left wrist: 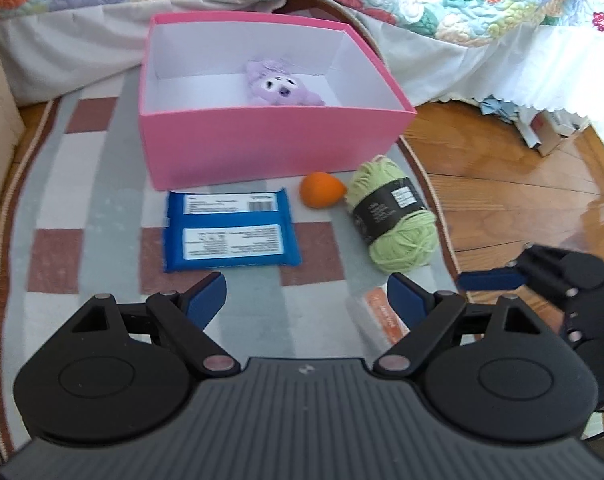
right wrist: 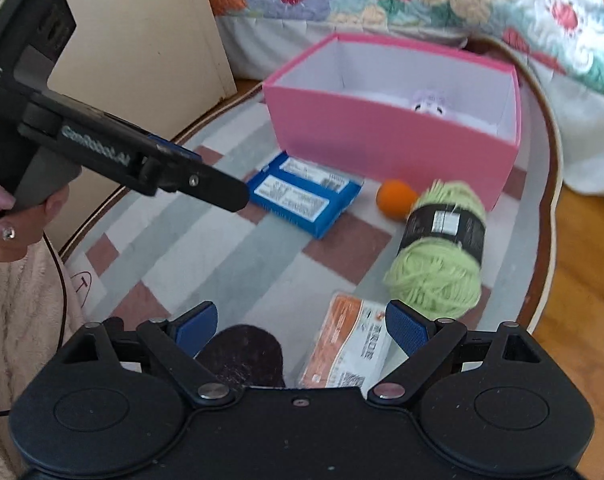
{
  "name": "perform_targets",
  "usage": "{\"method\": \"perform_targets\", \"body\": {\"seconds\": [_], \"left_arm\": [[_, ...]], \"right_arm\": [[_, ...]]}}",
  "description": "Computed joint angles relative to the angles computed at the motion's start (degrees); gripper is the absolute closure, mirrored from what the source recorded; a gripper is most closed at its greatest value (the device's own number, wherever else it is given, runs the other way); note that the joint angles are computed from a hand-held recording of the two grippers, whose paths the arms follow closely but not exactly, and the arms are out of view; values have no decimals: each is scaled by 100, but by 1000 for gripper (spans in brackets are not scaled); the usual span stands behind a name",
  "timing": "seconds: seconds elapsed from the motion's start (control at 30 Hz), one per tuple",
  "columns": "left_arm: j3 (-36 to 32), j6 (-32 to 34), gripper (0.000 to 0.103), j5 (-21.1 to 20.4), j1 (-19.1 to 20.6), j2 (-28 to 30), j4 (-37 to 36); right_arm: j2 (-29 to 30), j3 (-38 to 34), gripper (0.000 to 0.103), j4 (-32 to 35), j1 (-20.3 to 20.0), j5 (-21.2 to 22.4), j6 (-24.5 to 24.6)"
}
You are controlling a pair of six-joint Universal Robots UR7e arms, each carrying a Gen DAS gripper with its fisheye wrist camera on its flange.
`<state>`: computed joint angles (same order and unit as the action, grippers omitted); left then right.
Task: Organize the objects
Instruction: 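Move the left gripper down toward the clear dental-floss box on the rug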
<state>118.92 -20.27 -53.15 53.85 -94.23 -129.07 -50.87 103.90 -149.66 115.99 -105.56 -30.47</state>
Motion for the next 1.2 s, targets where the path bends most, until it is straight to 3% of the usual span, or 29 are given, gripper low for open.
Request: {"method": "perform_targets", "body": {"seconds": [0.17,0.3,0.5,0.83,0.9,1.0,1.2], "left_arm": [[87,201,16,-433,159,189,-314],[146,200,17,-550,249,330,-307],[183,256,23,-956,490,504,-517],[225,139,23,-1530,723,793,-659],[253,160,29,-1430,697,828,-689],[255,116,39,-1477,761,879,-741],[323,149,49,-1503,801,876,-1001]], "right_arm": [[189,124,10,-405,-54,-214,30],[482,221,10,-912,-22,-753,-106],[528,321,10,-927,-86,-831,-279],[664,405,11,-1079,-248,-1088,43],[665,472,15,-1254,-258,-1056,-35],[665,520,30,-1351,-264,-1022,-173],[685,570,31,-1491,-232,-1021,-510]]}}
